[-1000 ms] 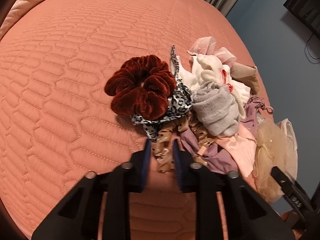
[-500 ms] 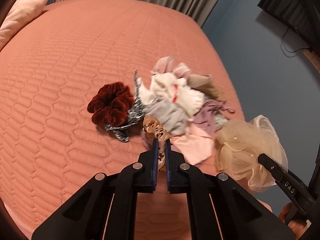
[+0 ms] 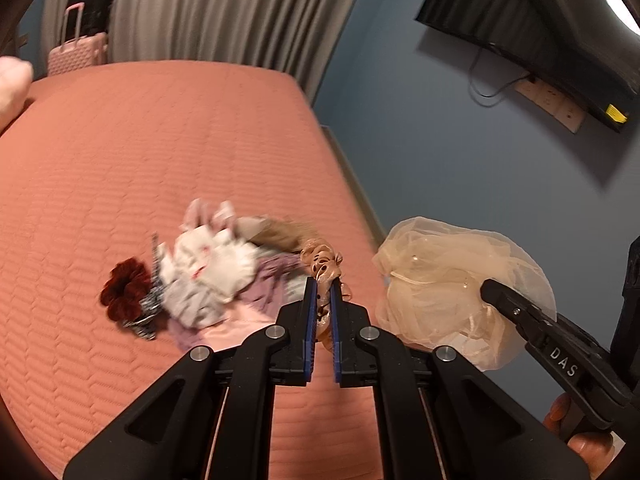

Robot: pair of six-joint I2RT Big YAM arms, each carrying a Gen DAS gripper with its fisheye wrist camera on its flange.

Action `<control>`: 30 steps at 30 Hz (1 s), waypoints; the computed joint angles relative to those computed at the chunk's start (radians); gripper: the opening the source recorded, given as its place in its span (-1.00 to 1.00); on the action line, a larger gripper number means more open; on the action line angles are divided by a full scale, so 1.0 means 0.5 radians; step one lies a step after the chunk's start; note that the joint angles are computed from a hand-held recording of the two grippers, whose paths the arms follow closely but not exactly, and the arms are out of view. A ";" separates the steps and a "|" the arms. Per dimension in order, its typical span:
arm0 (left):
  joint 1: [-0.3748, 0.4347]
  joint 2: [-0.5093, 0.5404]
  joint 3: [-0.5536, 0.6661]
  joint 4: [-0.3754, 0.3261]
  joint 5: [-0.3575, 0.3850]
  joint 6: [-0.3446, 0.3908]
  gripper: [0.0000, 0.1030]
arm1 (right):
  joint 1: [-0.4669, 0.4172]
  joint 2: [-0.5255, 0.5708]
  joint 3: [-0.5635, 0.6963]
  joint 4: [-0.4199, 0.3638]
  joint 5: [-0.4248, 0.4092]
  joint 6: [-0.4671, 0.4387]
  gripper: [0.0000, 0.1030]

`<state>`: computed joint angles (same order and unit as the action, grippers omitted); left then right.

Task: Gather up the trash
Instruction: 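Carry the veil with the right tool over the wastebasket and open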

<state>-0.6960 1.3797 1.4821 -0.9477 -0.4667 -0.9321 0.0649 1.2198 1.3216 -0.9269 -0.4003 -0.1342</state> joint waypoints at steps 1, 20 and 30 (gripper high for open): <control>-0.001 0.045 0.054 0.012 0.014 0.038 -0.88 | -0.032 0.004 0.021 -0.002 -0.010 0.002 -0.87; -0.080 1.023 1.290 -0.073 0.438 0.509 -0.84 | -0.552 0.335 0.323 0.042 0.037 -0.035 -0.87; -0.063 1.174 1.507 -0.198 0.357 0.421 0.20 | -0.538 0.433 0.356 0.082 0.103 0.033 -0.75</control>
<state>-0.7273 1.9669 2.2357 -1.0469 -0.2884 -0.7215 -0.2041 1.4363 1.4995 -0.8859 -0.3488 -0.1177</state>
